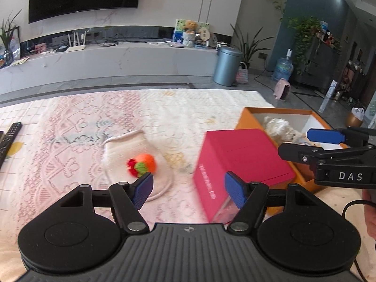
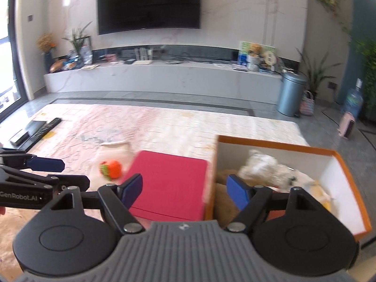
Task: Organize soft objects
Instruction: 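Move both tools back over the bed toward the white mitt and fruit toy, then grasp the crocheted fruit toy with the right tool while the left tool grasps the white mitt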
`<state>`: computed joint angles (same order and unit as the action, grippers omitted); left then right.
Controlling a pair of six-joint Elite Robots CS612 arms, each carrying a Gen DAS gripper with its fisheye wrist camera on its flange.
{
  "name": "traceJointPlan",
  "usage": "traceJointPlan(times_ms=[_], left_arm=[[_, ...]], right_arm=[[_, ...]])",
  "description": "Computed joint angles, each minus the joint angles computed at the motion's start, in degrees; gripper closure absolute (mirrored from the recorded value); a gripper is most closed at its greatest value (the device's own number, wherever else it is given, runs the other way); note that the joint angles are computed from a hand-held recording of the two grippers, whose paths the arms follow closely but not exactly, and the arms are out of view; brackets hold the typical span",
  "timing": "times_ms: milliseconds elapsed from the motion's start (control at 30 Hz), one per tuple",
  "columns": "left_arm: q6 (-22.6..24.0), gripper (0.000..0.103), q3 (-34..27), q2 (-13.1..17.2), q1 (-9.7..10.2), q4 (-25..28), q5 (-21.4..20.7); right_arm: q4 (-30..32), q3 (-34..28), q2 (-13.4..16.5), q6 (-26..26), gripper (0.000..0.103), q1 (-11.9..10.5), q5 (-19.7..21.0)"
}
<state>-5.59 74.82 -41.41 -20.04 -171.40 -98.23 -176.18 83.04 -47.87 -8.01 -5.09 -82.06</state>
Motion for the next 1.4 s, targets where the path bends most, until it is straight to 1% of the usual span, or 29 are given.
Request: traceJointPlan(times_ms=[133, 267, 367, 433, 600, 667, 867, 1000, 1067, 1233, 1333, 1400], left_arm=[[0.77, 0.022, -0.57, 0.43, 1.41, 1.77, -0.63], [1.45, 0.022, -1.42, 1.15, 2.57, 3.12, -0.81], [1.03, 0.022, -2.68, 1.95, 3.43, 4.5, -1.17], [0.31, 0.022, -3.68, 2.58, 3.95, 5.41, -1.48], [0.02, 0.024, -6.26, 4.19, 4.79, 7.96, -1.88], [0.3, 0.025, -7.19, 4.79, 5.0, 8.84, -2.08], [-0.08, 0.026, -10.25, 6.98, 5.52, 10.99, -3.29], [-1.28, 0.026, -10.99, 7.91, 5.55, 10.77, -2.16], [-2.73, 0.026, -11.28, 8.35, 5.73, 10.66, -2.14], [-5.45, 0.027, -11.68, 8.95, 6.18, 10.44, -2.03], [-6.61, 0.027, -11.79, 9.14, 6.31, 10.12, -1.95], [-6.7, 0.028, -11.93, 9.26, 6.31, 10.25, -1.92]], right_arm=[[1.29, -2.66, 1.62, -3.02, 0.03, 1.47, 1.21], [5.19, -6.44, 3.47, -5.59, 0.034, 2.67, 1.93], [8.41, -9.51, 4.9, -8.18, 0.035, 3.48, 2.21], [11.0, -11.71, 5.93, -10.0, 0.036, 3.96, 2.39], [20.94, -18.24, 8.79, -12.98, 0.051, 4.84, 2.78], [25.19, -21.29, 10.2, -13.75, 0.054, 5.17, 2.49], [35.12, -29.03, 14.2, -16.8, 0.056, 6.13, 1.29], [40.6, -33.72, 16.83, -17.86, 0.058, 6.63, 1.19], [42.5, -35.76, 18.05, -18.73, 0.061, 6.91, 0.8], [46.38, -40.26, 20.62, -19.74, 0.061, 7.39, 0.84], [47.98, -41.97, 21.64, -20.5, 0.061, 7.65, 0.72], [47.42, -42.64, 22.21, -20.69, 0.06, 7.87, 0.07]])
